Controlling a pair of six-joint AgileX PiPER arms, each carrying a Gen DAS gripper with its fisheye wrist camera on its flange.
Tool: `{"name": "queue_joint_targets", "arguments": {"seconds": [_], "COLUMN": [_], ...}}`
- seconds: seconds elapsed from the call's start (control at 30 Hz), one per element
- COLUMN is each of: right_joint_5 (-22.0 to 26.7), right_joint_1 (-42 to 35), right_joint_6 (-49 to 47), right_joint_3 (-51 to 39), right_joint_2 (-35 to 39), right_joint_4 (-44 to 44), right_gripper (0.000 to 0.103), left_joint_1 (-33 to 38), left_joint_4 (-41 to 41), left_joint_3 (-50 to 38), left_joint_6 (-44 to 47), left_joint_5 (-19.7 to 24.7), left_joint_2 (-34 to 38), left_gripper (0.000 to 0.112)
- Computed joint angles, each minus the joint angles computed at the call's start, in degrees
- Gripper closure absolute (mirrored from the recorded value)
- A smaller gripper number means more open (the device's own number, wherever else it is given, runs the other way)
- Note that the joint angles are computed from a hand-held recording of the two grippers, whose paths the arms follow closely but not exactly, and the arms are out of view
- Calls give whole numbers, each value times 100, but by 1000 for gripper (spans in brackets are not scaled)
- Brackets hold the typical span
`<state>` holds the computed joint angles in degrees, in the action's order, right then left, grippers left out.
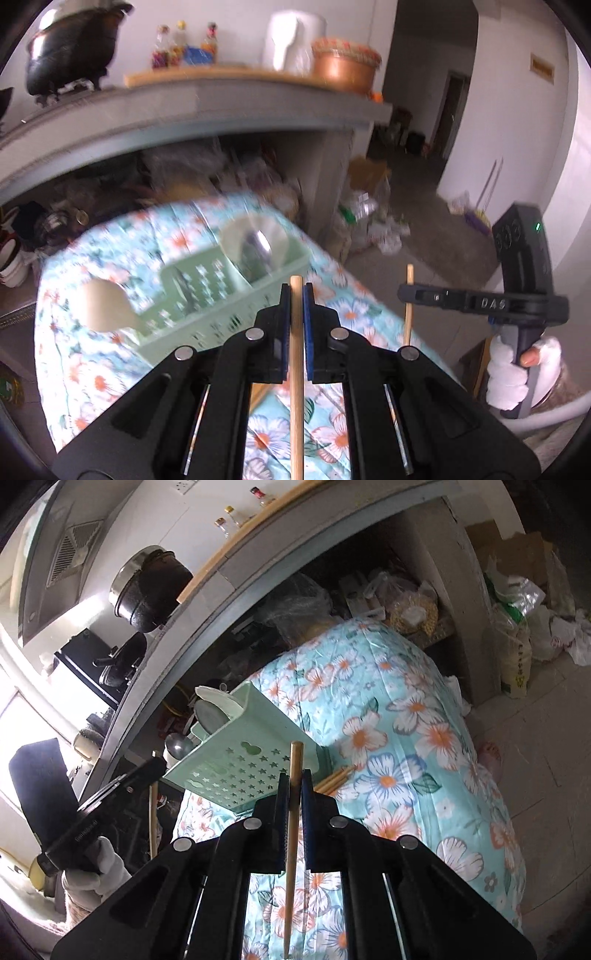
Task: Organize utensils
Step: 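Lift both chopsticks upright with the left and right tools, then lower the chopstick into the holder with the left tool and open it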
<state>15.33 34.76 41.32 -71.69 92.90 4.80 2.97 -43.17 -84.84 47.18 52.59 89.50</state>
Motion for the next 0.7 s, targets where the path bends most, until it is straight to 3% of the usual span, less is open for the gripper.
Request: {"name": "queue_joint_targets", "arguments": {"seconds": [0.2,0.4,0.57,0.7], "right_joint_5": [343,660,759,685], "right_joint_1": [77,113,143,17], "right_joint_6": [18,-356,-525,-927], "right_joint_3": [-743,-1676,-2148,-2151], "right_joint_2": [30,149,247,334], "right_joint_4": [-513,-709,-781,-245], "right_gripper": [97,97,97,97], "left_joint_1": [881,1280,1273,1085], "left_joint_4": [-1061,-1970,-2941,-3321], "left_joint_3": [-611,-1518,-2037,-2496], "left_joint_6": [254,106,269,308], "left_joint_5": [224,80,-356,-792], "left_joint_2": [-190,100,526,920], "left_gripper": [107,107,107,107]}}
